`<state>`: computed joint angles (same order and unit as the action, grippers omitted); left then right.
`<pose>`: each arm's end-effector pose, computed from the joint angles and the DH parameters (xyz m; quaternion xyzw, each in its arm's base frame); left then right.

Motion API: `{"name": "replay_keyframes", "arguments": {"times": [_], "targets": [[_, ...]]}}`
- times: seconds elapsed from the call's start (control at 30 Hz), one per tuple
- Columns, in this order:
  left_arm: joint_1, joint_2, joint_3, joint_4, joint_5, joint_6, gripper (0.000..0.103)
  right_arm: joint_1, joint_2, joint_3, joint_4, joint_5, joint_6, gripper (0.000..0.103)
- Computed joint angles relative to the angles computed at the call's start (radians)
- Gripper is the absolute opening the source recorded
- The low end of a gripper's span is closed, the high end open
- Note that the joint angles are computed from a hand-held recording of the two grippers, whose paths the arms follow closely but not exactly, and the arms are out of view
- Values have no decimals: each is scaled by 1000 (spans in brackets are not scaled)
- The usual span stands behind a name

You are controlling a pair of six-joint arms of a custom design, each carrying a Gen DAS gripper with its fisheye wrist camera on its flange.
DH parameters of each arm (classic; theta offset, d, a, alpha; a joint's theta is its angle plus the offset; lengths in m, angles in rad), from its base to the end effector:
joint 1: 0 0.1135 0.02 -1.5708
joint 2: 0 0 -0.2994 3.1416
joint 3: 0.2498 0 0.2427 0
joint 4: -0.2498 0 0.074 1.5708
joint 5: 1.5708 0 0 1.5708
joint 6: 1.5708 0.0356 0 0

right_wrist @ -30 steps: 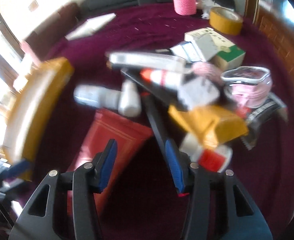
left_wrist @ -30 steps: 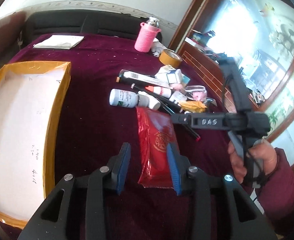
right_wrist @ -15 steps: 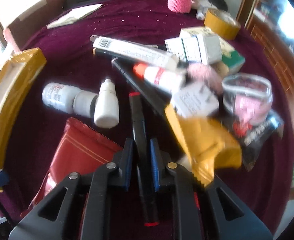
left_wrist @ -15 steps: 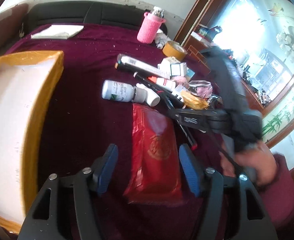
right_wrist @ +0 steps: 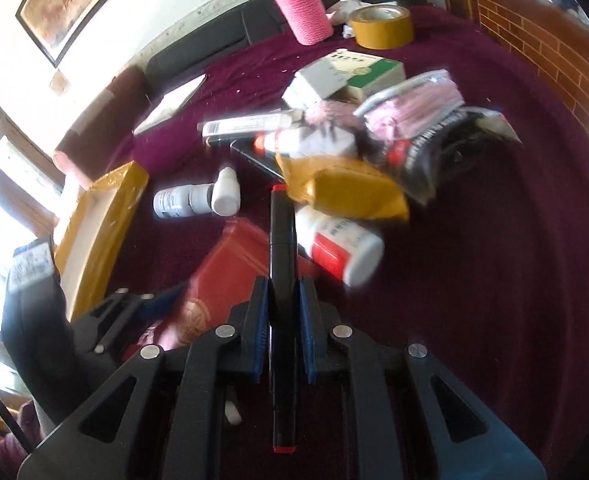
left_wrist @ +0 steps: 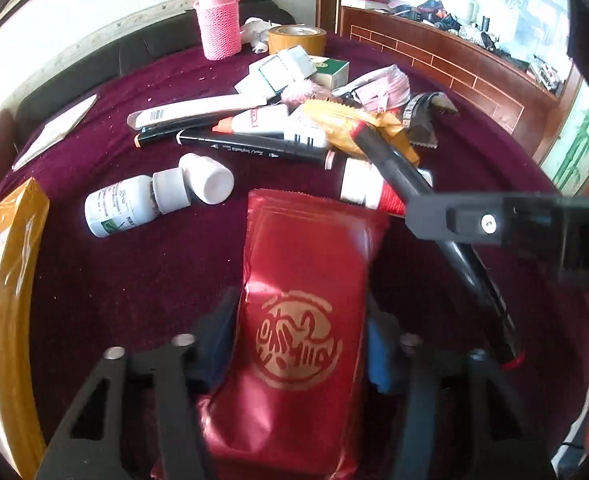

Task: Organize objects
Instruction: 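Carry both items into the yellow-rimmed tray and release them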

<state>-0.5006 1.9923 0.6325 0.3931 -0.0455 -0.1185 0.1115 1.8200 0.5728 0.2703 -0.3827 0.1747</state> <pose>0.2751 -0.1486 0.0791 0.1746 0.9384 -0.0699 0.2899 0.2821 0.0450 0.1111 -0.0260 0.9401 0.2210 0.2584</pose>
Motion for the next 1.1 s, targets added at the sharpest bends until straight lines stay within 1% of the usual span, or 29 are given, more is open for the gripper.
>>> {"name": "replay_keyframes", "arguments": {"times": [0.07,0.1,0.17,0.23,0.37,0.47,0.57,0.63,0.7,0.77,0.8,0.83,0.87,0.9,0.97,1.0,1.07,1.1], "targets": [[39,-19,-28,25,65,-14,38,14,24,6,27,6,22,12],[55,-30,-39,32,93,-19,37,7,18,-3,28,-3,18,12],[94,-68,-79,52,146,-31,36,6,18,-8,38,-15,22,12],[113,-105,-132,102,167,-55,36,-8,3,-25,50,-56,23,12],[206,-261,-257,172,231,-66,36,14,-26,-32,59,-97,29,12],[306,-423,-305,117,280,-46,36,68,-54,-15,39,-117,52,12],[473,-568,-280,-46,362,19,36,140,-67,36,-1,-138,77,12],[610,-598,-223,-165,425,84,36,199,-42,109,-35,-175,112,12],[736,-571,-142,-267,455,160,37,252,5,193,-64,-217,154,12],[820,-515,-71,-307,457,228,37,319,73,305,-94,-237,210,13],[859,-464,-22,-327,458,255,37,364,127,396,-122,-239,244,13],[888,-403,33,-348,461,271,37,390,164,451,-137,-238,268,13],[914,-350,75,-363,467,282,37,414,205,512,-155,-238,296,13],[937,-272,142,-383,465,285,37,443,265,603,-191,-233,325,13],[953,-170,220,-393,456,284,37,491,366,761,-263,-171,361,13],[962,-113,266,-403,457,279,37,514,442,880,-322,-134,381,13],[984,-30,325,-414,475,284,37,529,533,1016,-398,-105,404,13],[987,9,352,-415,486,287,37,540,595,1110,-453,-72,419,13]]}}
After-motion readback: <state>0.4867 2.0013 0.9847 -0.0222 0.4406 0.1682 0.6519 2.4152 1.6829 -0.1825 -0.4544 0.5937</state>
